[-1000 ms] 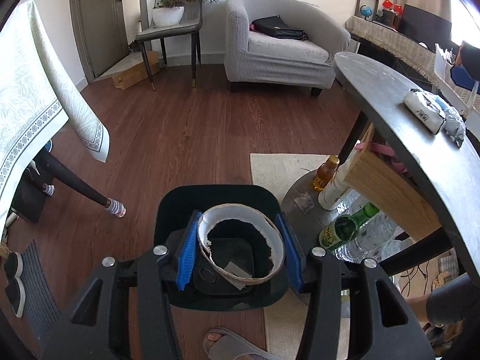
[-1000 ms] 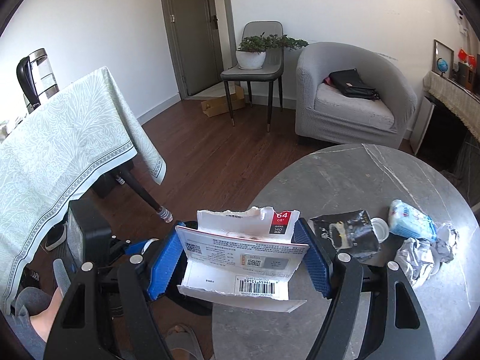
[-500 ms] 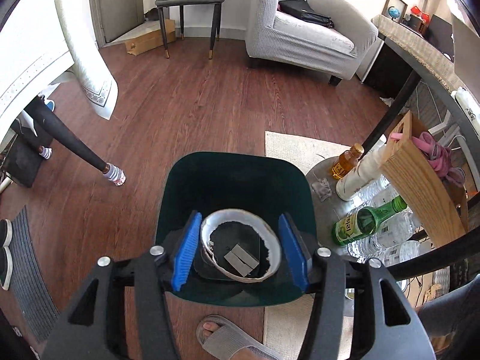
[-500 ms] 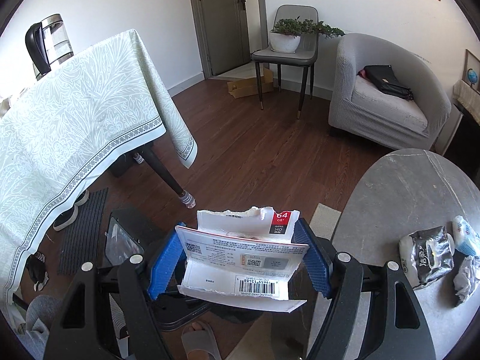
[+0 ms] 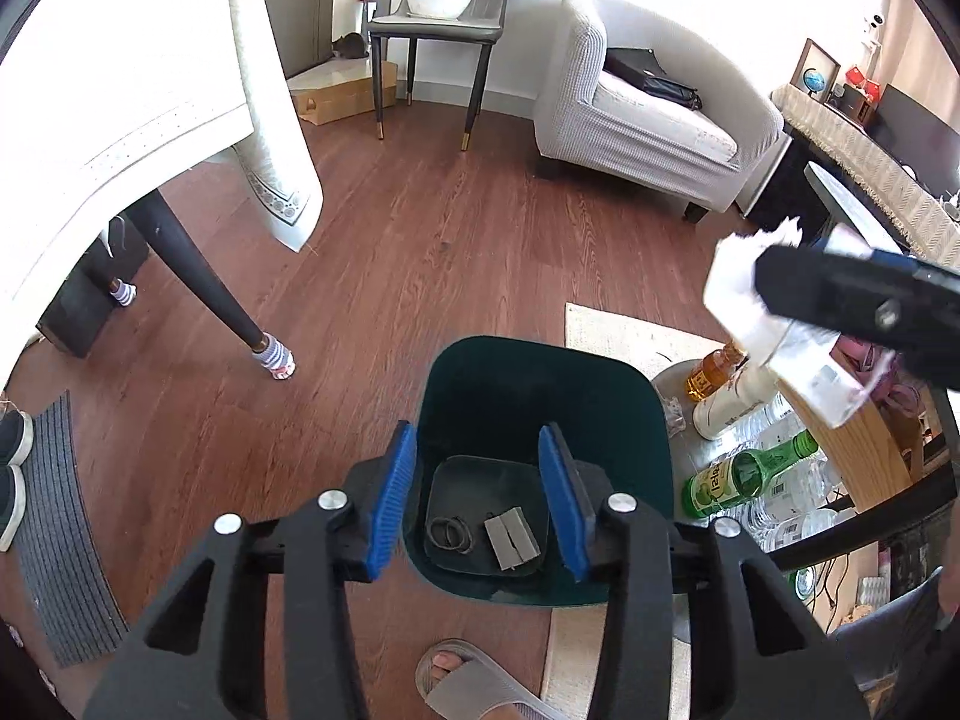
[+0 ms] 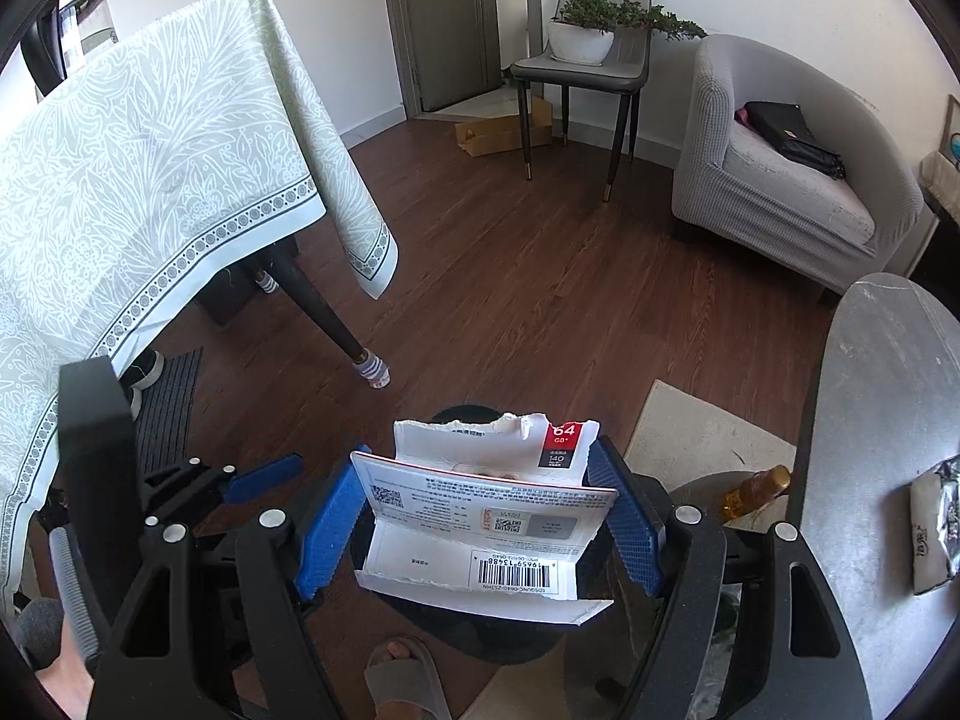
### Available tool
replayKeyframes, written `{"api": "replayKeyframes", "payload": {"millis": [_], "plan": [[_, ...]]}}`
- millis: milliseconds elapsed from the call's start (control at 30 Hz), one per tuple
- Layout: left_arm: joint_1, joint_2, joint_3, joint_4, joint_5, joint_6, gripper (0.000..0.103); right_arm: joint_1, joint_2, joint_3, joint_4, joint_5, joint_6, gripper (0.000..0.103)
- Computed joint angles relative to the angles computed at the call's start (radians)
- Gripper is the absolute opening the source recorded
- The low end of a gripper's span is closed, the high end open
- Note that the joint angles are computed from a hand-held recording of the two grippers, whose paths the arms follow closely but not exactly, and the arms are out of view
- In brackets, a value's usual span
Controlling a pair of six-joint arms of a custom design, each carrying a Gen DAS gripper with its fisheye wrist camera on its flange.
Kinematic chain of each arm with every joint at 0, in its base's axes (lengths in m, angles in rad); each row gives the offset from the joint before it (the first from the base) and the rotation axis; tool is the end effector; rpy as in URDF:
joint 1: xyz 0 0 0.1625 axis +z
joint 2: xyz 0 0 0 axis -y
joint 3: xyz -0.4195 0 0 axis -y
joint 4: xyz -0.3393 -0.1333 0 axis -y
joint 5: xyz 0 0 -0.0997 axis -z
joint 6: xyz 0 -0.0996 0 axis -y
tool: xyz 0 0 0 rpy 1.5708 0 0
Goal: Collect trash
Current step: 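Lower the white box into the bin and open the right tool, then return to the table and grasp the black tissue package with the left tool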
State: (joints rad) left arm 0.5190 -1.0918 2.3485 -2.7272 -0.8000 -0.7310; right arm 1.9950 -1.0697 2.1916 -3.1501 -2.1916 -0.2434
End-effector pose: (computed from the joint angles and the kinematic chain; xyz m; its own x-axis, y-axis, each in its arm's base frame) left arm -0.2383 -0.3696 0.1310 -0.7966 0.1600 -0.5829 0.4461 0.8064 -0.3883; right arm 0.2638 -0.4010 0.1961 -0.7331 -0.2948 0.6129 -0.5625 0.7693 -0.3028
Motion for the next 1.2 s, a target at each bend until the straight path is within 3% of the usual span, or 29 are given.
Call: {"api": "replayKeyframes", "payload": {"millis": [400,733,1033,1200], "plan": [[-0.053,-0.117,0.037,0.019,0.037,0.016,0.016,-0.091,0.14,0.034,-0.037,-0.055,-0.04,0.075],[-0.121,-0.141,0.013,-0.007,0.084,0.032,0.016,-0.128,0.194,0.042,-0.052,-0.11,-0.068,0.078],[-0.154,-0.161,-0.016,-0.002,0.117,0.026,0.016,-0.111,0.142,0.067,-0.051,-0.058,-0.09,0.078],[-0.182,-0.18,-0.031,0.017,0.153,0.008,0.016,-0.055,0.076,0.091,-0.047,-0.014,-0.113,0.067]]}}
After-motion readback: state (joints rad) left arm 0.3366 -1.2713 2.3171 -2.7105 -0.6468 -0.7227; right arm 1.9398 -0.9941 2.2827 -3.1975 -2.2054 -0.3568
